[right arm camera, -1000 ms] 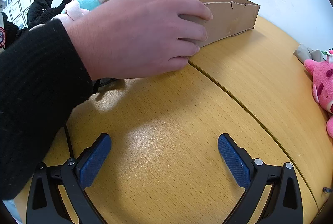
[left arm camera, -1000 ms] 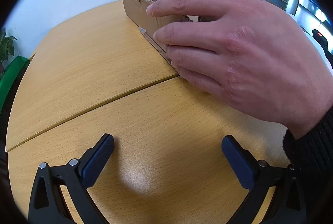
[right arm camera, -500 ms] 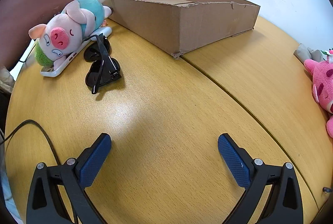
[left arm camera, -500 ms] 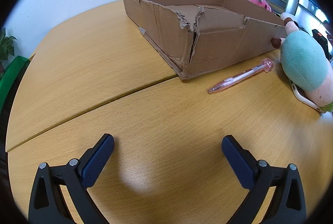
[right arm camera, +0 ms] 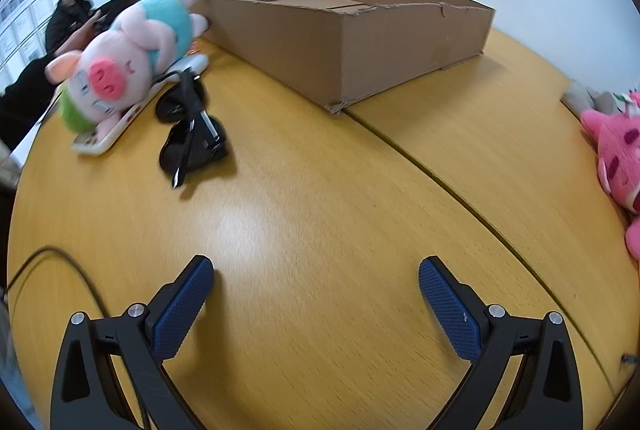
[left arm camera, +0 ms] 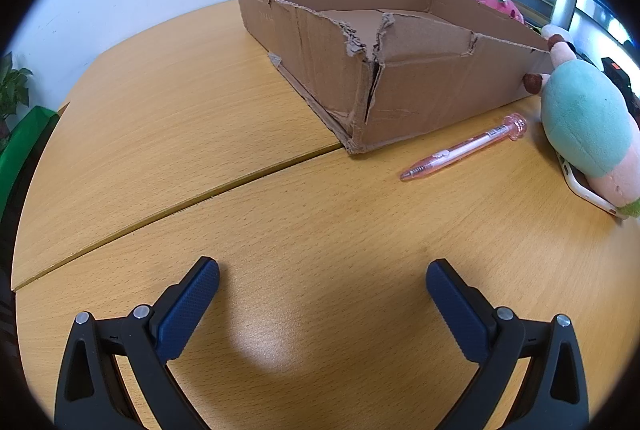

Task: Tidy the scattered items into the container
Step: 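Move the right gripper to the pink-and-teal pig plush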

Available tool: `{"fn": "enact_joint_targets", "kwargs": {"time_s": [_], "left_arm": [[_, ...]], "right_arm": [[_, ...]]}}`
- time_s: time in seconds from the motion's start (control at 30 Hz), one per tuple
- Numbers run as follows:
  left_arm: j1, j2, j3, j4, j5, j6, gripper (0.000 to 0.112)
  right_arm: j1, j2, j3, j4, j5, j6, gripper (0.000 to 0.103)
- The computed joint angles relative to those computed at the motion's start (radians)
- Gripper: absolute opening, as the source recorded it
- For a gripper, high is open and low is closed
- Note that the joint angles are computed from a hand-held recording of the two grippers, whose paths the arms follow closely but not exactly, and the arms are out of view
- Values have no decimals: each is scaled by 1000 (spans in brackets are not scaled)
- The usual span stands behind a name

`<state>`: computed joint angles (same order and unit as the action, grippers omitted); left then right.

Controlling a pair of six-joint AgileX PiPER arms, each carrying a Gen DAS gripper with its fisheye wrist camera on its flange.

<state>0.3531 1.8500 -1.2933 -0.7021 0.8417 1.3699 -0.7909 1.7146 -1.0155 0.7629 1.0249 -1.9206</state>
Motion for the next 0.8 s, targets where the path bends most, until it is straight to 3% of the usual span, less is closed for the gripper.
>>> {"fn": "enact_joint_targets", "kwargs": {"time_s": [0.07,0.2,0.27,0.57,0.7,0.8], "left_arm": [[-32,-57,82,19,-108,-126,103],[-120,-201,278,158,-343,-526,103],[-167,-244,339,250,-402,-690,103],[-252,-300,398,301,-422,-797,103],[-220,-413,492,43,-393,-602,102],[-210,-458,488,-97,-285,-579,102]], "right_arm": [[22,-56,79,38,-91,70,103],[60,-200,231,74,-228,220,103],[72,-247,285,84,-270,257,103],[73,-330,343,68,-297,345,103],[117,-404,396,41,-340,458,103],[145,-446,426,24,-352,502,103]]}}
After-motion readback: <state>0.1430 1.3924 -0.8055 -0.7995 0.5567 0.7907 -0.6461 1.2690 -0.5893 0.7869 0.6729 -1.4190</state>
